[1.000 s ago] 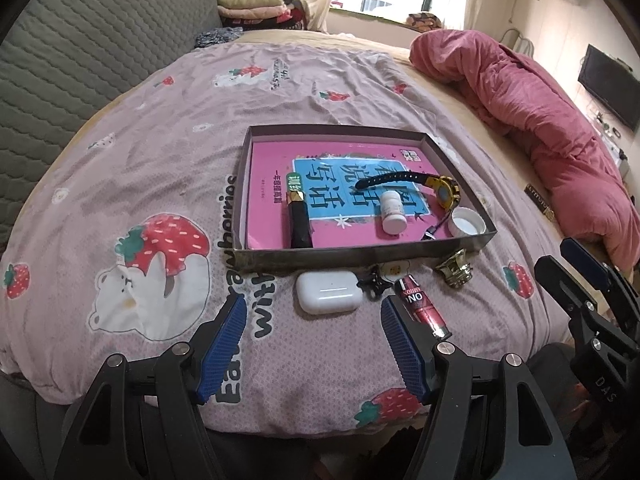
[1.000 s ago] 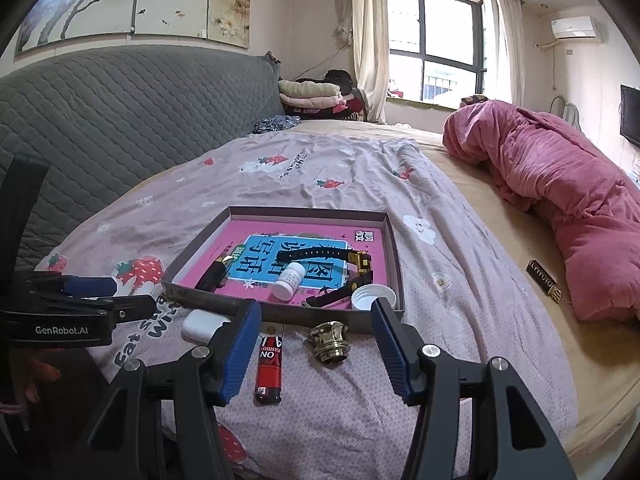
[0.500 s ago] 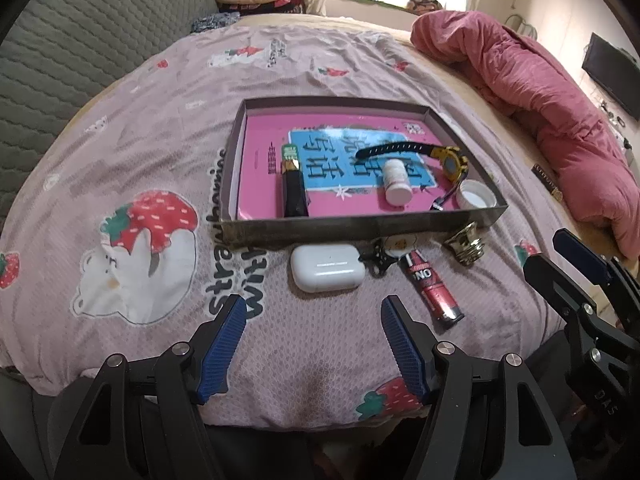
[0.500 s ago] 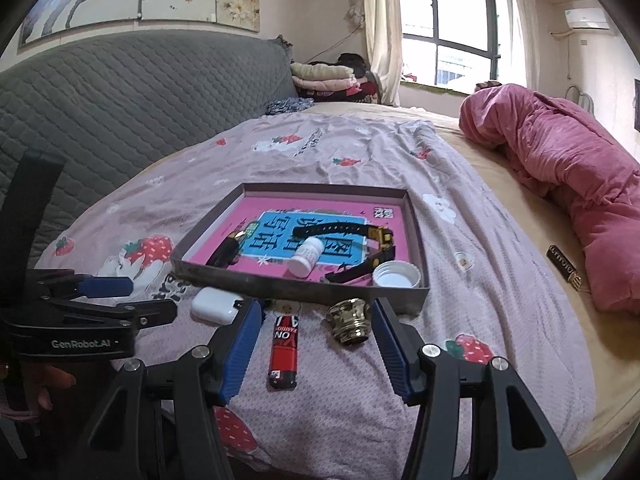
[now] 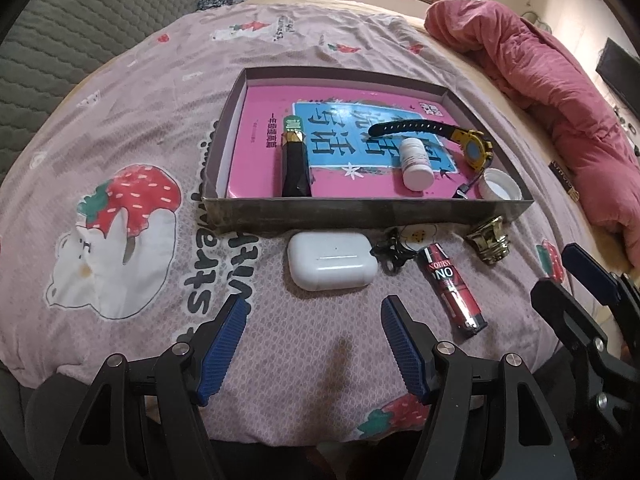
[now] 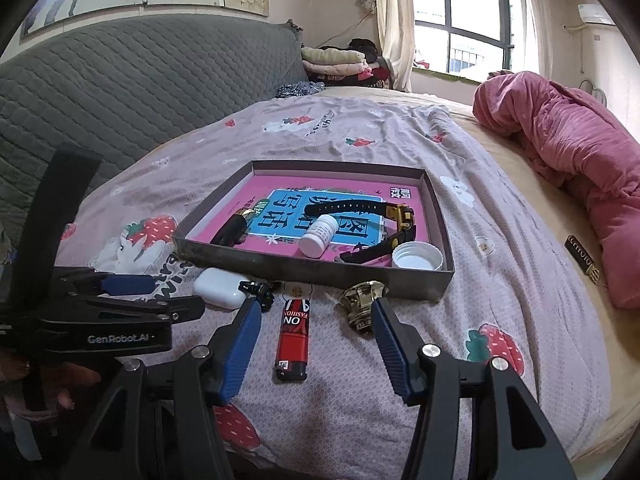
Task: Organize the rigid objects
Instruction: 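Move the left gripper toward the white earbuds case while the right gripper approaches the red lighter, then close the left gripper on the earbuds case while the right gripper grasps the red lighter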
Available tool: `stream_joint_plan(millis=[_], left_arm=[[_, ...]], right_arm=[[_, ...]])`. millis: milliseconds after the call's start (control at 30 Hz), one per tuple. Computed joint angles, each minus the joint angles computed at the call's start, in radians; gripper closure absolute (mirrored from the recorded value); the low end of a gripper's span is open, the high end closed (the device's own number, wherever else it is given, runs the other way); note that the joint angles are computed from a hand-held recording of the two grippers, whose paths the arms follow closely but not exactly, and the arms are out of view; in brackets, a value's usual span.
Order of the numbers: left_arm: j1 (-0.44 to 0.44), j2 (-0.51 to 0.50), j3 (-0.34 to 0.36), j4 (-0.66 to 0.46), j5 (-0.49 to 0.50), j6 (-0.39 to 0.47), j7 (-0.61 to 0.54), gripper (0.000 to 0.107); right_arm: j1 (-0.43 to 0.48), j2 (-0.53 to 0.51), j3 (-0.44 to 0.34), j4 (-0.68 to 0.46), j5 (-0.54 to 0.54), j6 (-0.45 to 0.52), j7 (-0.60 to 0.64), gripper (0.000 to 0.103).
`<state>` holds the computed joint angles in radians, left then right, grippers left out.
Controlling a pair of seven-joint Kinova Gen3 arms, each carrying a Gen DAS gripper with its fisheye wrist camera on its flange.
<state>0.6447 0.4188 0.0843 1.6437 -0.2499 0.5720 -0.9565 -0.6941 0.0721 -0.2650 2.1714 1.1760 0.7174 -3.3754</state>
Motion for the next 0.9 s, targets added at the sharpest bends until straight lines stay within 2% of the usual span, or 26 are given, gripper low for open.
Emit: stream_joint_plan(millis=[133, 333, 900], left_arm=[[0.002, 0.020, -0.001, -0.020, 0.000, 0.008, 0.001, 0.036], [0.003, 0.057, 0.000, -0.055, 0.008, 0.015, -0.003, 0.036], [0.041, 0.134, -0.041, -0.131, 0.003, 0.040, 0.024, 0.036]], right_arm=[[0.013, 0.006, 0.010, -0.001, -0.014, -0.026, 0.009, 0.046], [0.033, 0.044, 0.035, -0.023, -0.101, -0.089, 0.108, 0.046], [0.010, 0.128, 0.106, -0.065, -0.144, -0.158, 0.191, 0.046]])
